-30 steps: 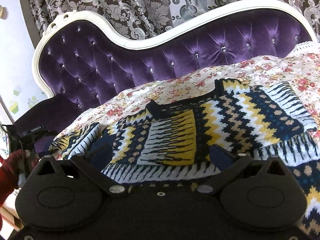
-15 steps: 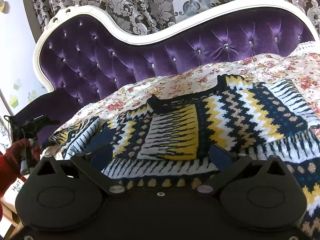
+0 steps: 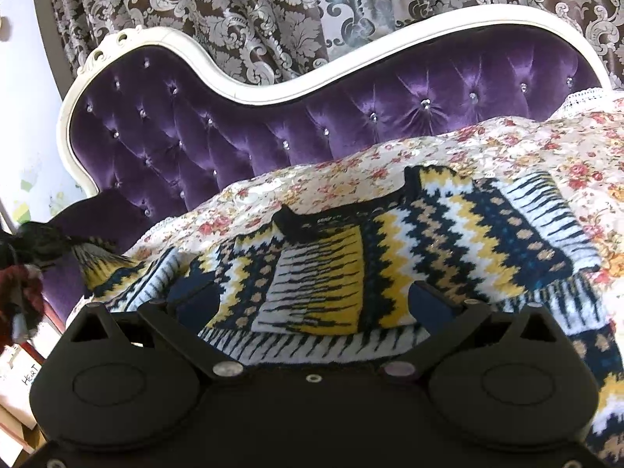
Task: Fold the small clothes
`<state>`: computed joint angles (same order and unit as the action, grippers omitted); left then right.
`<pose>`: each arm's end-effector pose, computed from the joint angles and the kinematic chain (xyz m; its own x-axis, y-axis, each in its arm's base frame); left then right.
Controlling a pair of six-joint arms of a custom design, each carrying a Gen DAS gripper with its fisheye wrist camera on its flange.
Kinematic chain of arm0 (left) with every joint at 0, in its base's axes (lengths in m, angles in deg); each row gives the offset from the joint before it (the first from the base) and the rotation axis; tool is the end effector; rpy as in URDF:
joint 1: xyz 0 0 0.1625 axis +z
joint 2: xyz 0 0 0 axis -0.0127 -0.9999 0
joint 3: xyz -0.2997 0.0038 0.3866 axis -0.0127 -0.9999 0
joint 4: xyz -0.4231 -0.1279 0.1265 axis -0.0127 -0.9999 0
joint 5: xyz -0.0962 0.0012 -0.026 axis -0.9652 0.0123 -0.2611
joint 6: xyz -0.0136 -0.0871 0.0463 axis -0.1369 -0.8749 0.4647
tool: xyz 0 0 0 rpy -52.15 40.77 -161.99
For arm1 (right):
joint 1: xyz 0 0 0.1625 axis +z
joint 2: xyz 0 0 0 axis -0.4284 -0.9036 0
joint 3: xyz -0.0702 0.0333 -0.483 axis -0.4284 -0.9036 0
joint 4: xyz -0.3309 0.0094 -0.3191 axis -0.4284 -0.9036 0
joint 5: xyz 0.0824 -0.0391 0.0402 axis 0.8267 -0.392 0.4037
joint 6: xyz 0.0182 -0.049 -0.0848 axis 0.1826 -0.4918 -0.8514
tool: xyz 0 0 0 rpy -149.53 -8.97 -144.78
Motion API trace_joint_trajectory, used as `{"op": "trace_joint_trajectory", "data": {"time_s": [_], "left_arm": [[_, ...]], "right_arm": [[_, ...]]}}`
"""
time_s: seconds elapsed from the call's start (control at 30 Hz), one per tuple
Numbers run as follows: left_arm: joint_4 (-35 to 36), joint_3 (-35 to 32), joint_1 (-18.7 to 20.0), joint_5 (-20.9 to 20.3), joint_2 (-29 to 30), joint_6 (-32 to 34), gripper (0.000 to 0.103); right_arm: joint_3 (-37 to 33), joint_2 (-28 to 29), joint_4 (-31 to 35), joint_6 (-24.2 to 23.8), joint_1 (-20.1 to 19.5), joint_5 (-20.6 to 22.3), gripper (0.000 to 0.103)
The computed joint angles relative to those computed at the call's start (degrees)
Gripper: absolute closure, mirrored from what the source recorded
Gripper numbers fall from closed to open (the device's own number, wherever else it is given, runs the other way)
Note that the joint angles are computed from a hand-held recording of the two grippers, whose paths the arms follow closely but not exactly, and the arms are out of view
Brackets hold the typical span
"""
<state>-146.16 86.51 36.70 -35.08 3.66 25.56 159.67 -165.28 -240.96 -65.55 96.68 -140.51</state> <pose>-0.2937 -0.5002 0.1643 -0.8323 -0.4916 -0.2562 0.1762 0.2037 -0.9630 -0.0105 -0.5431 0.3596 -0.8670 -0.3987 0.2989 -0.4908 0.5796 -0.6505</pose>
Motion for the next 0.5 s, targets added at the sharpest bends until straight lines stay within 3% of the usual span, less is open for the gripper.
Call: {"op": "trace_joint_trajectory", "data": {"time_s": [0.23,0.33,0.5], "left_arm": [[-20.1,-10.5,-4.4,-1.2,6.3,31.5,0.098],[-20.8,-14.6,-5.5,-3.4,8.3,37.1,0.098],[-16.7,-19.4,-6.5,-7.7,11.5,38.8,0.098]], "right_arm": [[-2.6,0.3,1.3,5.7,-0.1,-1.9,0.0],[-3.4,0.3,1.1,6.6,-0.1,-3.2,0.0],[-4.9,0.0,1.6,7.6,-0.2,-4.2,0.0]]}}
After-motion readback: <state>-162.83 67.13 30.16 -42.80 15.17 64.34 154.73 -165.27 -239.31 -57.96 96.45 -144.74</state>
